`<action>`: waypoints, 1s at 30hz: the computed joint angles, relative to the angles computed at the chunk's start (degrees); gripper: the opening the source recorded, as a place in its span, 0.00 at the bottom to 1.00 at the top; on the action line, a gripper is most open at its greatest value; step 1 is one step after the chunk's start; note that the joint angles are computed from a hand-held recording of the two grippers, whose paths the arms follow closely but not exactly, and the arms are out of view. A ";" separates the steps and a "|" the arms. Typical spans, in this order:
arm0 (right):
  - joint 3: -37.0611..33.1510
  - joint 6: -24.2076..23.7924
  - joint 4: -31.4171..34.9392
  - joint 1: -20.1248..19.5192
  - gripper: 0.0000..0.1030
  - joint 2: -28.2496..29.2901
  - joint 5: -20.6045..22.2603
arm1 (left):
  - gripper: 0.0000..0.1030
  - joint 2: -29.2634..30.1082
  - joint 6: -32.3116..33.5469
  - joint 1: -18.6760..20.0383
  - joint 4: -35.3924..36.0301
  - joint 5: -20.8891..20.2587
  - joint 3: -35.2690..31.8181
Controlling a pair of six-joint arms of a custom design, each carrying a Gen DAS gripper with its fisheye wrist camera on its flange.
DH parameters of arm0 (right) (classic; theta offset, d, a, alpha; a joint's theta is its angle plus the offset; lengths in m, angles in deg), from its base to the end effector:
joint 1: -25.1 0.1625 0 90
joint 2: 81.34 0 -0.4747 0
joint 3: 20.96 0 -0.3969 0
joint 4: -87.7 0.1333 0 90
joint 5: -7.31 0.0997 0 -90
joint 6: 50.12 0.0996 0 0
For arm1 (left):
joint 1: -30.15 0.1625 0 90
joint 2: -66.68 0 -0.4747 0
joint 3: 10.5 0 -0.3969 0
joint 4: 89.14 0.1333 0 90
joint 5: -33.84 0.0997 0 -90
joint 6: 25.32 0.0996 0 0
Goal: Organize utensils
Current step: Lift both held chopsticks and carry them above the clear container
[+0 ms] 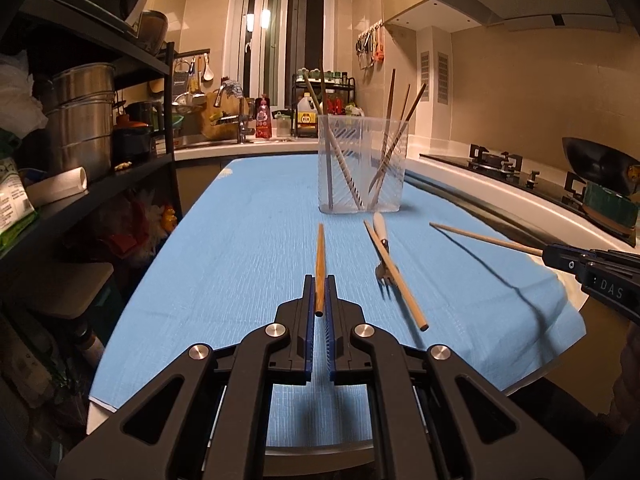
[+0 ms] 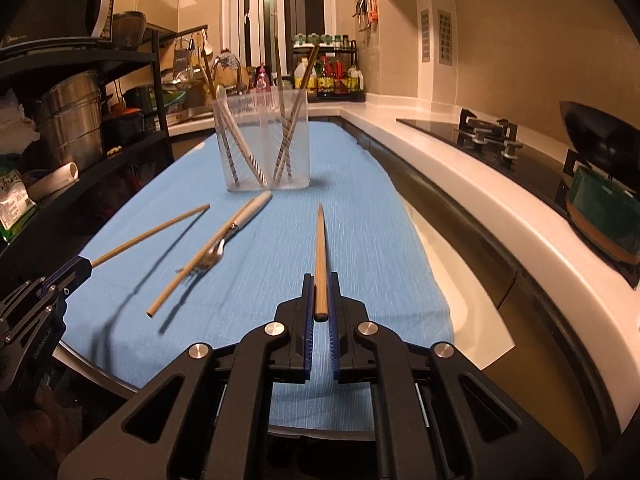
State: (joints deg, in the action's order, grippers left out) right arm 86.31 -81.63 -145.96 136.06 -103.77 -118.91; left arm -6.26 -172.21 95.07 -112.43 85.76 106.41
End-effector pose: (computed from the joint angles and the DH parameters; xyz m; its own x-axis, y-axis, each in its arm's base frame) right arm 0.2823 -0.5289 -0.0080 -0.6997 -0.0962 0.7080 -0.6462 0.5081 -0.5695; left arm -0.0199 -0.5019 0.2198 -0.7203 0.0164 -0.6935 0.6484 0.3711 -0.6647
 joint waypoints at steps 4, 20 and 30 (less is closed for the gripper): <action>0.20 -1.32 -1.46 1.35 0.06 -0.85 0.23 | 0.05 -1.91 0.76 -1.19 -0.36 0.36 0.84; -5.81 -2.23 7.14 5.33 0.06 -5.40 -0.88 | 0.04 -3.37 -5.03 -5.38 18.72 -0.64 -14.37; -12.10 2.91 19.16 6.80 0.06 -8.23 -1.16 | 0.04 2.61 -9.22 -7.04 32.73 -3.22 -28.26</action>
State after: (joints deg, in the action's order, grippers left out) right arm 74.22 -78.72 -126.80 142.86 -112.01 -120.07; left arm -3.66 -181.42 88.03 -79.70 82.53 78.15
